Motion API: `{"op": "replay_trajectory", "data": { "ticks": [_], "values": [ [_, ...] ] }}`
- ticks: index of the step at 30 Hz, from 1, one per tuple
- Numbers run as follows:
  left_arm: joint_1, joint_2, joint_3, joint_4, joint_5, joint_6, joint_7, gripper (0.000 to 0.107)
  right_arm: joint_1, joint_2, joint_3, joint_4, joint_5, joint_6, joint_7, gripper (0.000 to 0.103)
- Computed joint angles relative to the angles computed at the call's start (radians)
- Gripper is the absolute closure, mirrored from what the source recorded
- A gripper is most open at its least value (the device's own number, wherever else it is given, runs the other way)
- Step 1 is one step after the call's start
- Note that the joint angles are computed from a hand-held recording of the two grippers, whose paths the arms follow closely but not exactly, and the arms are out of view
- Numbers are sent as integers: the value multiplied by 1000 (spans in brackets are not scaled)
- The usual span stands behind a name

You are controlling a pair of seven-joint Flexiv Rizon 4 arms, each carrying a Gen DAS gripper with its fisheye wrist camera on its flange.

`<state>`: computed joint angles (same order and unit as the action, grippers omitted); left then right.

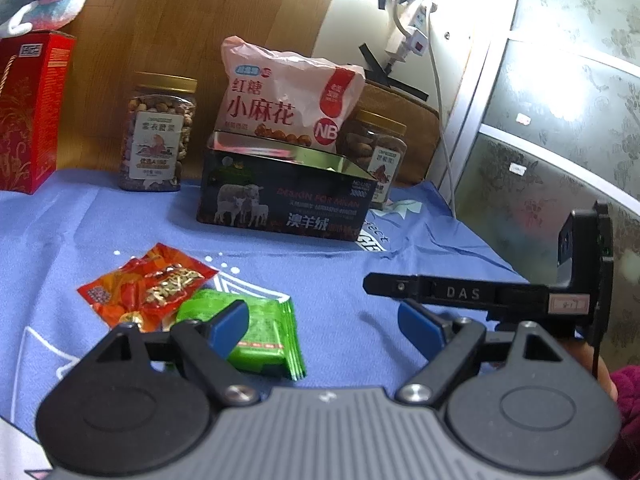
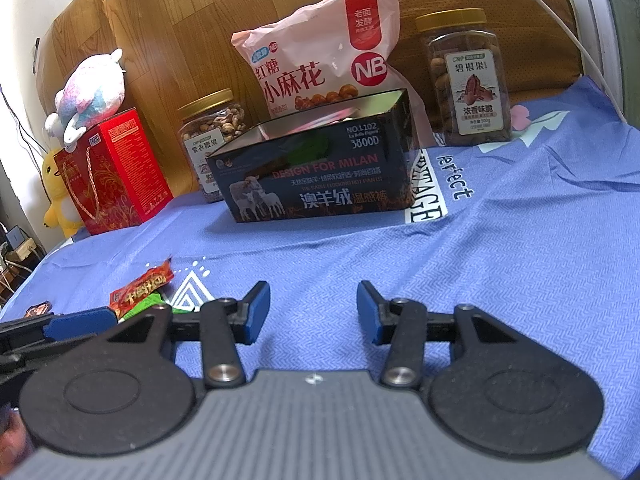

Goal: Organize snacks
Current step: 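Lower the left gripper onto the bright green pack and close it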

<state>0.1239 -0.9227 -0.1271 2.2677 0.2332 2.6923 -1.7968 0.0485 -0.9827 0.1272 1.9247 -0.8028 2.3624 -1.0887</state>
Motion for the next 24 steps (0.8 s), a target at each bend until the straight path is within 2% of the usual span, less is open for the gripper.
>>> {"op": "replay_trajectory", "data": {
  "ticks": [4,9,12,13,15,19,21,24],
  "values": [
    [13,29,26,54,-27,48,-11,22,-2,4,-10,9,-58,23,-38,52],
    [90,65,45,125,-31,90,-86,24,-28,16,-18,4,-287,31,-31,52],
    [146,67,38,130,24,79,-136,25,-6,22,-49,-15,-399,42,-28,44],
    [157,64,35,126,44,73,-146,25,6,21,-61,-26,-426,42,-26,38],
    [158,61,30,113,68,55,-150,25,31,19,-88,-52,-473,30,-9,34],
    [126,69,21,81,66,-15,-121,25,56,-3,-156,-148,-639,44,181,33],
    [127,75,8,65,65,-81,-118,24,80,-3,-186,-157,-642,53,202,33],
    [140,76,-21,30,75,-188,-119,24,104,14,-197,-108,-602,52,153,33]
  ]
}}
